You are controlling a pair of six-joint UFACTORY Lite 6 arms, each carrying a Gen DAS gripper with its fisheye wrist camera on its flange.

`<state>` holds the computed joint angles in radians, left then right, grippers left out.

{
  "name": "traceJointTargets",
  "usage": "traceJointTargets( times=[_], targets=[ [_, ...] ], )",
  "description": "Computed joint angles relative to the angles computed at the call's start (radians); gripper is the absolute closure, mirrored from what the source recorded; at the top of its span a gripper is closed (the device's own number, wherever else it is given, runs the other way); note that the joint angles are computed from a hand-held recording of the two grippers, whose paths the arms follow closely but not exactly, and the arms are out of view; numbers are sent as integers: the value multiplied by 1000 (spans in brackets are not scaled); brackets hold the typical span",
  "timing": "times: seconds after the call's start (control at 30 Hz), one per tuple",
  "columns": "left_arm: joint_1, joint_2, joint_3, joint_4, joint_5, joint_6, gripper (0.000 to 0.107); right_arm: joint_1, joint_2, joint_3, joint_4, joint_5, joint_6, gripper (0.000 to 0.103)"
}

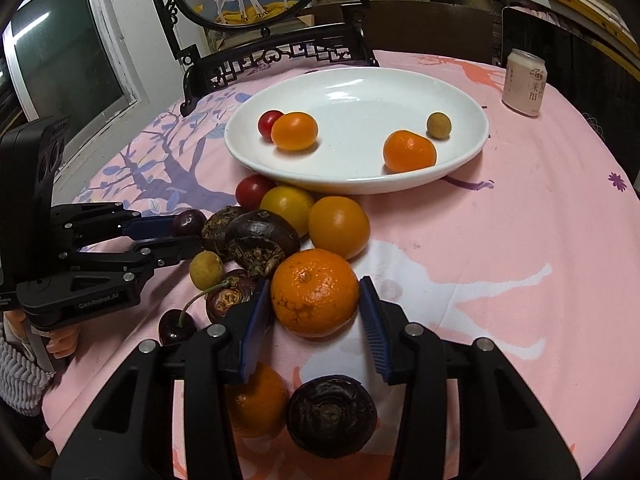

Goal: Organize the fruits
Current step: 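Grasp the dark plum with the left tool while the right tool grasps a large tangerine, then carry both fruits into the white plate and open both tools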

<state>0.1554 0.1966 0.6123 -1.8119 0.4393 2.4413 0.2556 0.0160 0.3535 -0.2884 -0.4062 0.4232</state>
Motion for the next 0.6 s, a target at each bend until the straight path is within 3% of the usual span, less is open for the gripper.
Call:
traceJointTargets(
  times=[0.2,0.4,0.6],
  targets=[
    [30,-26,-6,26,36,-33,78,-47,-46,-13,-84,10,87,59],
    [74,-105,-14,68,88,-102,79,-192,-194,-70,-325,-26,316,59],
    [9,-6,217,231,46,-418,79,-297,-142,69,-575,-37,594,59]
  ],
)
